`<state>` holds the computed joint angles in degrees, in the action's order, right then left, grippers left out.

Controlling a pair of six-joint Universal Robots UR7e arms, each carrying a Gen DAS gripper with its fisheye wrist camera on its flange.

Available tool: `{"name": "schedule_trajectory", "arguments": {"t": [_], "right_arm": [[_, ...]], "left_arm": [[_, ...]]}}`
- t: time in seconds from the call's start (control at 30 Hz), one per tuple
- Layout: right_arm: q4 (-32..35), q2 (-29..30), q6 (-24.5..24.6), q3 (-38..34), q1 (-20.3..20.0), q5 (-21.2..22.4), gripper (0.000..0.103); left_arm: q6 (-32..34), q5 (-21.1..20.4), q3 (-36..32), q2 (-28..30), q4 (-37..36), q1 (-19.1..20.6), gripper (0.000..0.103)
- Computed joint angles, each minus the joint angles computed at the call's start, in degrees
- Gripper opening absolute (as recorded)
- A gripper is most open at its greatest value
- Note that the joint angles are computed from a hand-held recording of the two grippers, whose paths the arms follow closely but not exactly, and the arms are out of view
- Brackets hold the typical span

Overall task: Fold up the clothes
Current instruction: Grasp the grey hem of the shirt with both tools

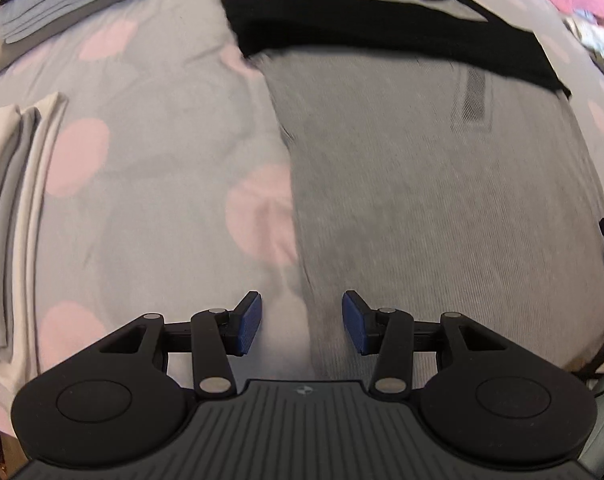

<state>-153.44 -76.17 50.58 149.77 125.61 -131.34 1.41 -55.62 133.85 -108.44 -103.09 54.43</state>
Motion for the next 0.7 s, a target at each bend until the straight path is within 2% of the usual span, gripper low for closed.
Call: {"name": "schedule_trajectory", "arguments": {"t": [0.17, 0.23, 0.27, 0.3, 0.33, 0.37, 0.4, 0.6, 0.7], "right_arm": [[1.61, 3.81, 5.02, -0.78, 4.21, -0.08, 0.042], [1.57, 4.80, 7.08, -0.81, 5.40, 0.54, 0.040], [2.32, 5.28, 8.19, -1.09, 6.26, 0.50, 0.038], [2.97, 5.71, 8.93, -1.41, 7.04, 0.31, 0.030], [3.48, 5.78, 9.68, -1.56, 7.64, 0.00, 0.018], [4.01, 5.84, 10.43, -1.71, 8.23, -0.31, 0.011], [4.56, 5.87, 11.21, -1.87, 8.81, -0.64, 0.006], [8.39, 2.96, 16.54, -2.84, 12.37, -3.00, 0.005], [11.43, 1.46, 17.04, -4.04, 13.30, -4.94, 0.005]], "left_arm": [[-3.37, 1.45, 1.12, -2.21, 3.45, -1.64, 0.042], [-4.23, 0.82, 1.02, -2.87, 4.86, -1.95, 0.035], [-4.48, 0.37, 0.98, -3.22, 5.41, -2.03, 0.027], [-4.59, -0.23, 0.93, -3.51, 5.75, -2.13, 0.018], [-4.15, -1.13, 0.65, -3.52, 5.75, -2.06, 0.010], [-3.73, -1.92, 0.38, -3.54, 5.76, -2.02, 0.002], [-3.53, -1.94, 0.20, -3.80, 5.86, -2.36, 0.002], [-3.48, -6.15, -4.43, -3.90, 3.39, -0.61, 0.002], [-3.51, -7.03, -6.69, -3.09, 1.36, 0.13, 0.001]]}}
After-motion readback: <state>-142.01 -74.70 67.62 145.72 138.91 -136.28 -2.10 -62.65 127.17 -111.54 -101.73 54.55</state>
